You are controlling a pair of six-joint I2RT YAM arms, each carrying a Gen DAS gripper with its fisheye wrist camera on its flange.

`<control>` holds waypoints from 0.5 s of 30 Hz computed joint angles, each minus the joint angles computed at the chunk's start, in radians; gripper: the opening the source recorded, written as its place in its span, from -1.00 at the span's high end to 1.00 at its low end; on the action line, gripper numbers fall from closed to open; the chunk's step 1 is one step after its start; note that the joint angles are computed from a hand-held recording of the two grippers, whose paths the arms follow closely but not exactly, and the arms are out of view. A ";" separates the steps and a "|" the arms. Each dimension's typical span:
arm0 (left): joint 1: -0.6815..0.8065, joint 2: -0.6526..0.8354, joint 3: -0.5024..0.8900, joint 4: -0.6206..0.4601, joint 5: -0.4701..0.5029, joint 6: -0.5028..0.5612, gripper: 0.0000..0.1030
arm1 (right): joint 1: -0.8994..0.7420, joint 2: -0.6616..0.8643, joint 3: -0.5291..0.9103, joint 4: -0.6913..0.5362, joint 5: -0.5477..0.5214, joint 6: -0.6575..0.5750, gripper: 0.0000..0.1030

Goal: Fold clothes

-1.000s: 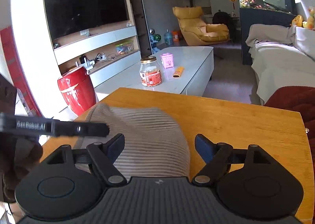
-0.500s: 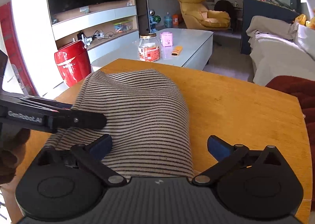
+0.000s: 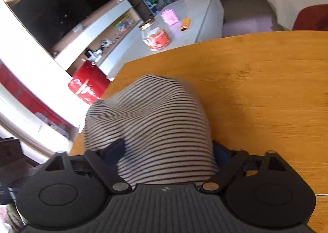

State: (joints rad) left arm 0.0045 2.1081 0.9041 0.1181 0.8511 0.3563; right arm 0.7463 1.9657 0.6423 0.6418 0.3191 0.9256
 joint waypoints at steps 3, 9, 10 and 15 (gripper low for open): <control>0.017 0.017 0.031 -0.040 0.024 0.006 -0.29 | 0.037 -0.019 -0.039 0.089 0.068 -0.027 -0.49; -0.005 0.030 0.026 -0.011 0.010 -0.003 -0.33 | 0.028 0.015 -0.039 0.029 0.107 0.043 -0.37; -0.010 0.027 0.017 0.005 0.005 -0.009 -0.33 | 0.031 0.018 -0.041 0.029 0.115 0.048 -0.40; -0.009 0.027 0.014 0.008 0.004 -0.020 -0.36 | 0.074 -0.033 -0.018 -0.098 0.165 0.014 -0.64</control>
